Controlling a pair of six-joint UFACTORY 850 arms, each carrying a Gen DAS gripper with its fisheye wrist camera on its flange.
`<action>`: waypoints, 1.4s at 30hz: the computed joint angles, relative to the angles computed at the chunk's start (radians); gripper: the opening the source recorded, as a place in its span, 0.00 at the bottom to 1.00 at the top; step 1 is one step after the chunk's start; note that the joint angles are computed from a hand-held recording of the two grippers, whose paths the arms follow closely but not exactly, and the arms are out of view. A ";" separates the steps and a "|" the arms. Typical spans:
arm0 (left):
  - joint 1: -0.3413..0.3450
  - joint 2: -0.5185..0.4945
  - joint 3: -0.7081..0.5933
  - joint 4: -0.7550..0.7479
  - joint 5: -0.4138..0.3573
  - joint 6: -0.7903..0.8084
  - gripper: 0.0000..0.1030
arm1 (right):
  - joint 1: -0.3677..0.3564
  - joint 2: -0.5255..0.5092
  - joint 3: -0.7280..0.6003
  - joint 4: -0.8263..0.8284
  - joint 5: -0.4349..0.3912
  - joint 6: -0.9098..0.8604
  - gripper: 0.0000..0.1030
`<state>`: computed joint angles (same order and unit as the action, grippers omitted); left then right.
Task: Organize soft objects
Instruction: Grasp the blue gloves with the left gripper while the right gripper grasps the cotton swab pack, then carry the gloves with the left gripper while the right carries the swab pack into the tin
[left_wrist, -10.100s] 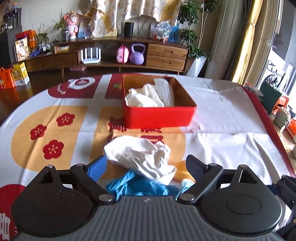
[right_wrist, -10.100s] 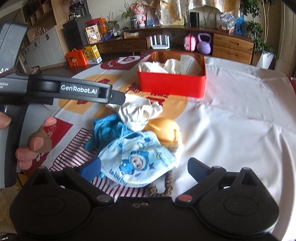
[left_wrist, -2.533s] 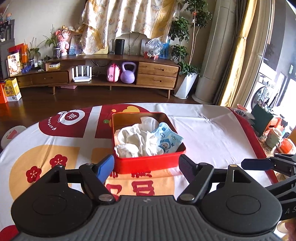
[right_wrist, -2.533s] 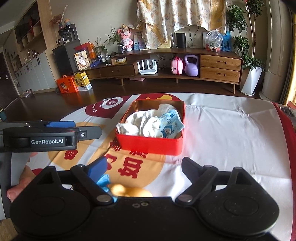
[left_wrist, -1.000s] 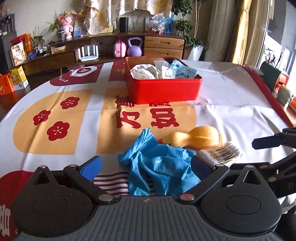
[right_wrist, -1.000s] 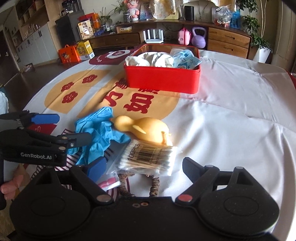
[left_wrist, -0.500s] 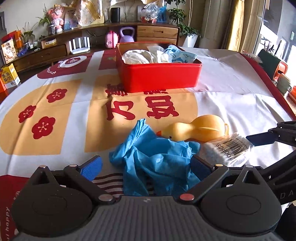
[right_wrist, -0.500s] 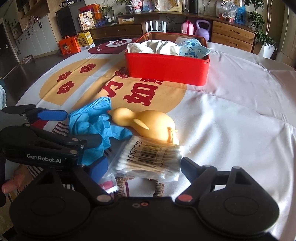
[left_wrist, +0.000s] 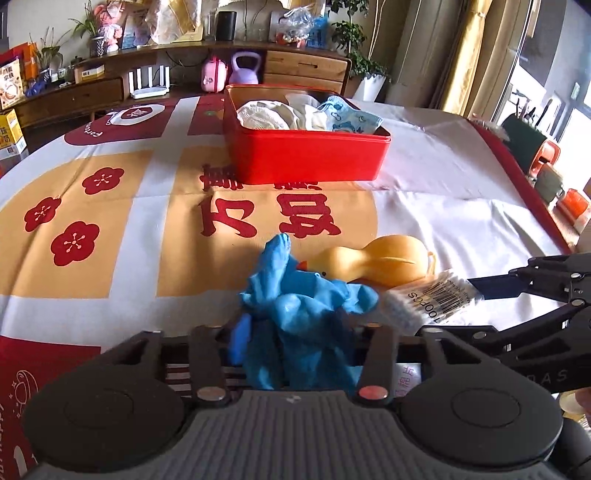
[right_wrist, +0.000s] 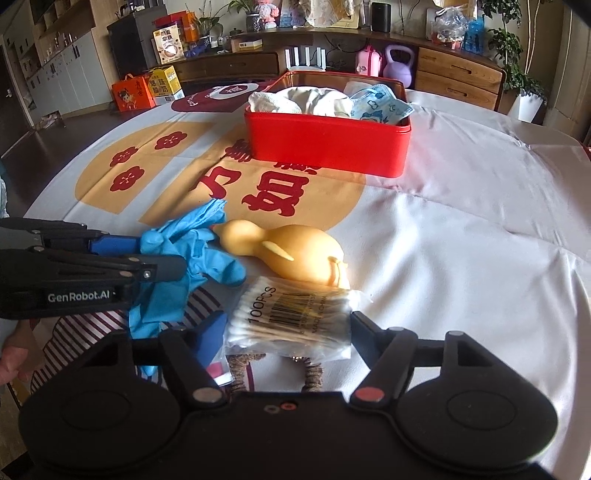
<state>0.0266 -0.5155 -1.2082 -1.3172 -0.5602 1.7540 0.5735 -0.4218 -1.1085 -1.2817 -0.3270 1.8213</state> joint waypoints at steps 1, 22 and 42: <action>0.001 -0.002 -0.004 0.009 -0.004 -0.012 0.32 | 0.000 0.001 0.002 -0.001 -0.002 0.002 0.67; 0.060 -0.006 -0.071 0.063 -0.155 -0.199 0.09 | -0.008 0.103 0.093 -0.192 0.010 0.248 0.65; 0.081 0.037 -0.128 0.016 -0.158 -0.214 0.06 | -0.022 0.169 0.122 -0.271 0.008 0.340 0.65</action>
<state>0.1079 -0.4782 -1.3363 -1.3007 -0.7182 1.5403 0.5519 -0.2524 -0.9870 -1.5524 -0.3185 2.1618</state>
